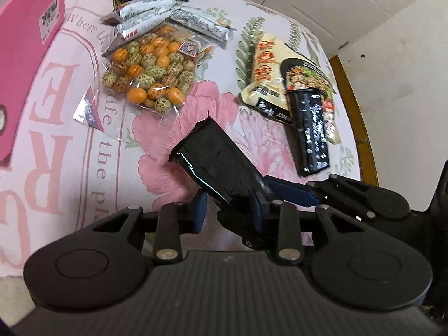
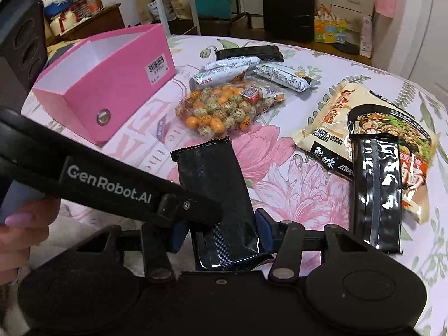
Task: Organize snacks
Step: 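Carry the black packet into the pink box and open the right gripper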
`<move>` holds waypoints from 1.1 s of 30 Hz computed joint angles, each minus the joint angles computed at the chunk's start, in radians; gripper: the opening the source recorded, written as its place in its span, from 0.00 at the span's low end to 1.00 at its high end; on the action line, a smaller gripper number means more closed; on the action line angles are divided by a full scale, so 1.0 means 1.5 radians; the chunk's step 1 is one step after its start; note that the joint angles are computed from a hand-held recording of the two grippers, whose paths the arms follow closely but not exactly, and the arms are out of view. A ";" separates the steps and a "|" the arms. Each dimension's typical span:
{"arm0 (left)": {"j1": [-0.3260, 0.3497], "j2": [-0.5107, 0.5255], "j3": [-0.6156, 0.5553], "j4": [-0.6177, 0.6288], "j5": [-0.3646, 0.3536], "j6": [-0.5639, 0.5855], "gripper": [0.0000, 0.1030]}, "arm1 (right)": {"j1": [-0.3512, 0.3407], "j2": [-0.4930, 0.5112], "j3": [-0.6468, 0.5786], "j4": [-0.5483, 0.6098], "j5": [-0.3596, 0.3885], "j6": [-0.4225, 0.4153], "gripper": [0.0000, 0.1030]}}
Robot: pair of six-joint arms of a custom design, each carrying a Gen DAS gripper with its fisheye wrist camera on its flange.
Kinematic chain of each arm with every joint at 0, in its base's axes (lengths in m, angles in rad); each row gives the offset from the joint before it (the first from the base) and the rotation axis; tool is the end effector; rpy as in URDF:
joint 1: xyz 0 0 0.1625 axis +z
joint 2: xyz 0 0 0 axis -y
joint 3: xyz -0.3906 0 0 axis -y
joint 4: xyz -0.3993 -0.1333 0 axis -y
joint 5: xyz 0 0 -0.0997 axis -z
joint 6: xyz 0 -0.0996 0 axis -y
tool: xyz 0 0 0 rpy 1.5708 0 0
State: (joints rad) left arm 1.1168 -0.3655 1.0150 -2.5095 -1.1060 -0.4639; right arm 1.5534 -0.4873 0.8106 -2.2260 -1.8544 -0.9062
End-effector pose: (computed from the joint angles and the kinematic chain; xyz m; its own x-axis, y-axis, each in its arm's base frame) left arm -0.1926 -0.8004 0.0037 -0.9567 -0.1376 -0.2566 -0.0086 0.8944 -0.4473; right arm 0.0906 -0.8509 0.1606 -0.6040 -0.6776 0.4196 -0.7442 0.6679 0.0073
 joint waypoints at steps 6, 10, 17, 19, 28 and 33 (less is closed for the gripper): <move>-0.022 -0.050 0.051 0.012 0.020 0.014 0.31 | 0.018 -0.045 0.066 -0.028 0.005 0.023 0.55; -0.033 -0.090 0.096 0.003 0.036 0.012 0.31 | 0.033 -0.063 0.092 -0.034 0.011 0.033 0.54; -0.052 -0.157 0.171 -0.024 0.101 0.019 0.31 | 0.060 -0.063 0.095 -0.020 0.040 0.047 0.54; -0.054 -0.177 0.190 -0.033 0.118 0.021 0.31 | 0.068 -0.053 0.081 -0.008 0.051 0.049 0.54; -0.039 -0.271 0.286 -0.140 0.178 0.049 0.31 | 0.111 0.032 -0.017 0.027 0.093 -0.005 0.54; -0.014 -0.309 0.314 -0.188 0.208 0.063 0.31 | 0.131 0.134 -0.162 0.104 0.130 -0.043 0.54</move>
State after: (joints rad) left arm 1.0961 -0.8285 1.4854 -2.7921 -0.7940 -0.3696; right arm 1.7496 -0.2864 0.5681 -2.0699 -1.6592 -0.9706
